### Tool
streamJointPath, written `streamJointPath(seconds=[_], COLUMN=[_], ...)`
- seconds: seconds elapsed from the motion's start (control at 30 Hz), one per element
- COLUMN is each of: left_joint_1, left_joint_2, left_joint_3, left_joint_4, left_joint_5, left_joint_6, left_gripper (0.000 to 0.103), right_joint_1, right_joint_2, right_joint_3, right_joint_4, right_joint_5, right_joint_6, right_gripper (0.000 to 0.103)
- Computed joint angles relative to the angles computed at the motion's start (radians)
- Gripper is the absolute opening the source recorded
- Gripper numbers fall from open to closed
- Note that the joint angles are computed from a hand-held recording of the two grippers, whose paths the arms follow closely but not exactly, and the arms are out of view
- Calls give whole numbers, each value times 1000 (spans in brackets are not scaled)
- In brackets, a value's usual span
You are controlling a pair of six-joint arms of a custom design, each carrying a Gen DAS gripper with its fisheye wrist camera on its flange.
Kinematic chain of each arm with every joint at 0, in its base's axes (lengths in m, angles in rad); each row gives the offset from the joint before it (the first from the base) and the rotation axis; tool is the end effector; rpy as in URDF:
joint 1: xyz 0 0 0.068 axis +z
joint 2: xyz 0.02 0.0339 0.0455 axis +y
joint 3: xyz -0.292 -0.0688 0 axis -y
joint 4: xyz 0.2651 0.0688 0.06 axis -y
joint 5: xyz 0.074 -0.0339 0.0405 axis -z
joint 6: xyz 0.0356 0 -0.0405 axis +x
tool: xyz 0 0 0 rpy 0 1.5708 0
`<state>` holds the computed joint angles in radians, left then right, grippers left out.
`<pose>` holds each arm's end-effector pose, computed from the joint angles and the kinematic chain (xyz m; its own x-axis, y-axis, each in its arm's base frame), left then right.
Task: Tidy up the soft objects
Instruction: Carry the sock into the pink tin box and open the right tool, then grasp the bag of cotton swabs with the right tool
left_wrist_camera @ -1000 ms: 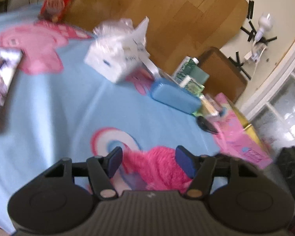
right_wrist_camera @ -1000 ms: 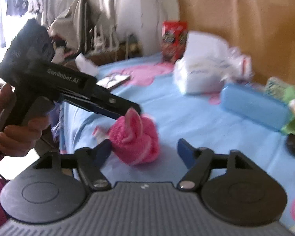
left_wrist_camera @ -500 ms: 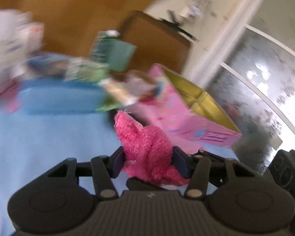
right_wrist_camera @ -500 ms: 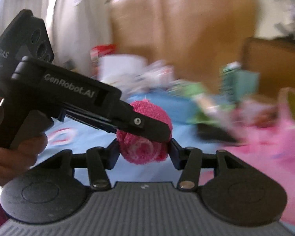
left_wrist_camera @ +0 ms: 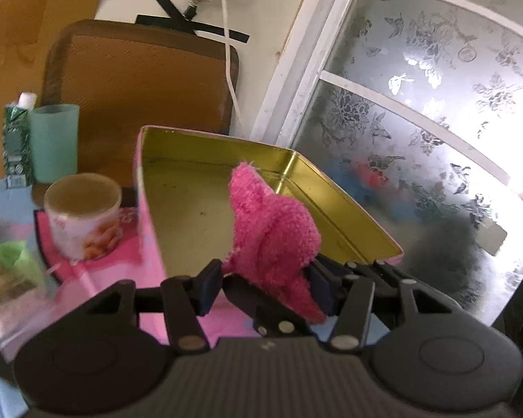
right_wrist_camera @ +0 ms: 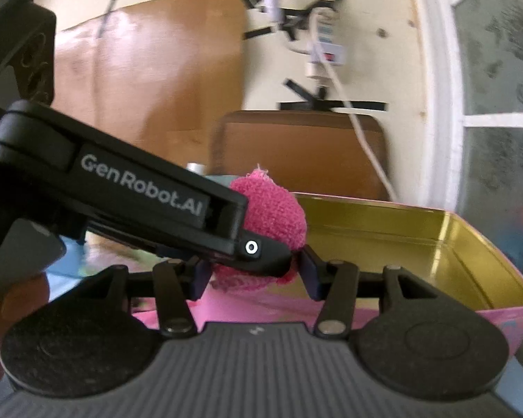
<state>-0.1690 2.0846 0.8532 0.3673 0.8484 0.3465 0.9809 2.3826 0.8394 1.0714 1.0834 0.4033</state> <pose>0.3619 -0.0888 0.0636 -0.5043 0.3138 -0.8045 0.8109 0.4925 -0.3161 0.2375 0.2982 0.0099 -0.2135 0.0115 -0.9769 0.1439 0.9894 -0.0198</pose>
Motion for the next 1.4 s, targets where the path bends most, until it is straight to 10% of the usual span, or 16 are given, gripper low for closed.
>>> streamJointPath(seconds=[0.17,0.37,0.5,0.63,0.87,1.03,1.2,1.4], left_joint_1=[-59,101,308,481,632,677,683,697], left_joint_2=[-3,-44,-32,44,186,229,249,269], left_joint_3=[-33,-140,-184,-109,24,97,123,162], left_joint_4=[132,268,299,196,111,17,-21,-80], left_joint_5=[-112,-2,89,87,53,128,180,220], left_joint_6=[-87,-90,2,94,104,81,102,101], left_gripper=[63,70,74,74,74,74,74,77], right_joint_1=[-74,-35,11,22,6,-30,-46,16], right_joint_2=[6,35,67,85,143,198,264,240], right_joint_3=[53,53,45,99,389,590,755,657], right_joint_4=[-188,-175,38,121,-163,-398,-613,-475], right_joint_5=[51,169,164,-18,-230,-276,-246,-145], right_joint_6=[178,268,144,0,-155,-208,-224,-231], right_gripper=[77,84,83,72,70,67,21,19])
